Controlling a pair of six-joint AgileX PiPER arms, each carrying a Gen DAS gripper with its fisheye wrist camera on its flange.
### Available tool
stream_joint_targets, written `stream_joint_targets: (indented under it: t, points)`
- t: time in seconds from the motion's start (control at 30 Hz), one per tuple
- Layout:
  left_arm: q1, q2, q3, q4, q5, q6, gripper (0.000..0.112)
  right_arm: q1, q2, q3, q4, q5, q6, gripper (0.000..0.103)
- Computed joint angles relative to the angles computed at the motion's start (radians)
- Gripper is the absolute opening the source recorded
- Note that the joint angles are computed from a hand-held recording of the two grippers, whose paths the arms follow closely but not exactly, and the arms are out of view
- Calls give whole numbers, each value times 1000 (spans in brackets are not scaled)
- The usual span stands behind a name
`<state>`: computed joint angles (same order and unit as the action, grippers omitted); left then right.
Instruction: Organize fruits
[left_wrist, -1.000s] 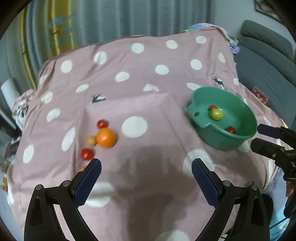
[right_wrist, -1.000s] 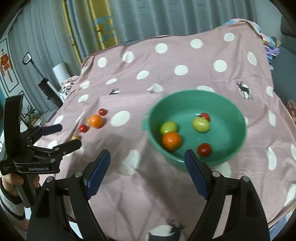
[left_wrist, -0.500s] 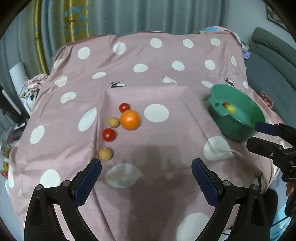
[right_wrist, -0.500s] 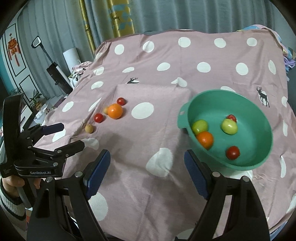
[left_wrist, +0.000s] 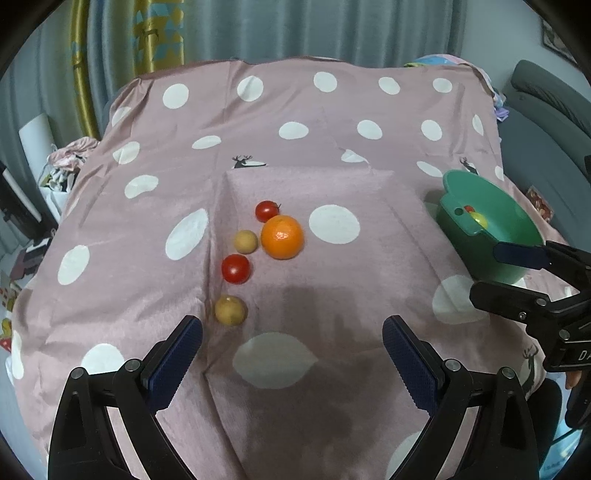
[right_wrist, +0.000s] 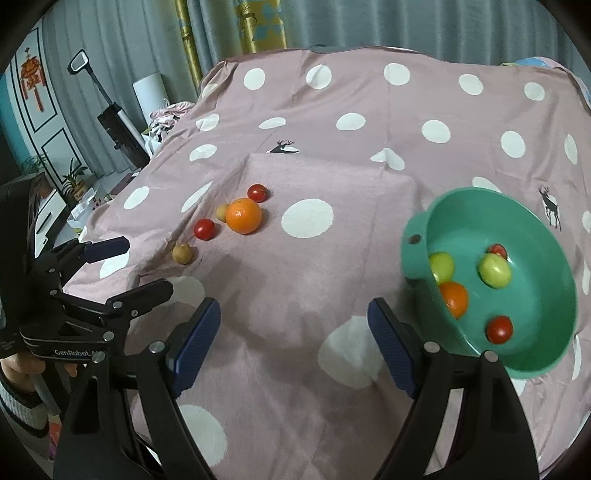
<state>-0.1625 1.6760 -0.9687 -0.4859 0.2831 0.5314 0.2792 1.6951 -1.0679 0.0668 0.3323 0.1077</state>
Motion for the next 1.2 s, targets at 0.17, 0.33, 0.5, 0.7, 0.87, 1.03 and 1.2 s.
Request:
stream_joint_targets:
  t: [0.17, 0.33, 0.5, 0.7, 0.87, 1.03, 1.2]
  points:
    - [21, 39, -43, -75, 23, 90, 98, -2, 57, -61, 21, 19, -31, 83]
    - [72, 81, -107, -274, 120, 299, 98, -6, 116, -125, 52, 35, -75, 83]
    - [183, 175, -230, -498, 361, 467, 98, -5, 176, -187, 106, 41, -140, 83]
    - [195, 239, -312, -466, 363, 440, 98, -10, 266, -285, 227, 67, -275, 82]
    - [203, 313, -418, -422, 426, 400, 97, -20, 351, -392, 311, 116, -371, 82]
    - [201, 398, -552, -370, 486, 336, 83, -34, 447, -529, 404, 208, -463, 77]
    - [186, 493, -690, -303, 541, 247, 77, -44, 533, -648, 448, 281, -485, 72]
